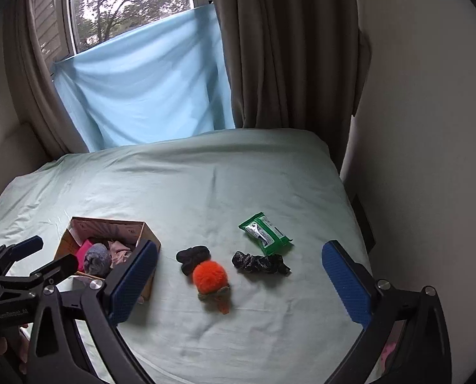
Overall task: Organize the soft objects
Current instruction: 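Move both tools toward the orange pompom and black scrunchies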
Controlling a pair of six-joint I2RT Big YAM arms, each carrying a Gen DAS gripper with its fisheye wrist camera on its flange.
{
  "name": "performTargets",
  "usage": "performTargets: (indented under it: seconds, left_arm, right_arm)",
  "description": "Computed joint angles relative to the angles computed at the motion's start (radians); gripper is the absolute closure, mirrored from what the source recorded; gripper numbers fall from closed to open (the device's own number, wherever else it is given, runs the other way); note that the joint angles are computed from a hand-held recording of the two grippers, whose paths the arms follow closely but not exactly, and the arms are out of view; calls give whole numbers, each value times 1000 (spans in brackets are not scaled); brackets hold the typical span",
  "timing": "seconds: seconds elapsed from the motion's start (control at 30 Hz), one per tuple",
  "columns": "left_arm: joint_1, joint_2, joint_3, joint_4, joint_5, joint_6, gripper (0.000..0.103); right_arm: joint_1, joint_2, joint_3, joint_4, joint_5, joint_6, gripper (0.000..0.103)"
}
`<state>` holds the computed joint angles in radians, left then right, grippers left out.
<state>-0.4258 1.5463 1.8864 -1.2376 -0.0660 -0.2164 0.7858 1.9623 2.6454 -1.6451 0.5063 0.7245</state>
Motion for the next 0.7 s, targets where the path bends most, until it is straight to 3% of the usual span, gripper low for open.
performTargets:
  seconds: [0.1, 0.37, 0.53, 0.7]
  left_arm:
    - [-35, 54, -32, 48, -15, -9, 0]
    - [-83, 196, -106, 187, -19, -1, 0]
    - [-105, 275, -136, 253, -46, 32, 0]
    - [-116, 318, -171, 303, -66, 65, 2]
  right_arm:
    - [-53, -101, -259, 181, -70, -124, 1]
    - [-176, -179, -656, 545, -288, -370, 1]
    - [-217, -143, -774, 669, -381, -554, 3]
    - [-251, -100, -842, 730, -458, -577, 5]
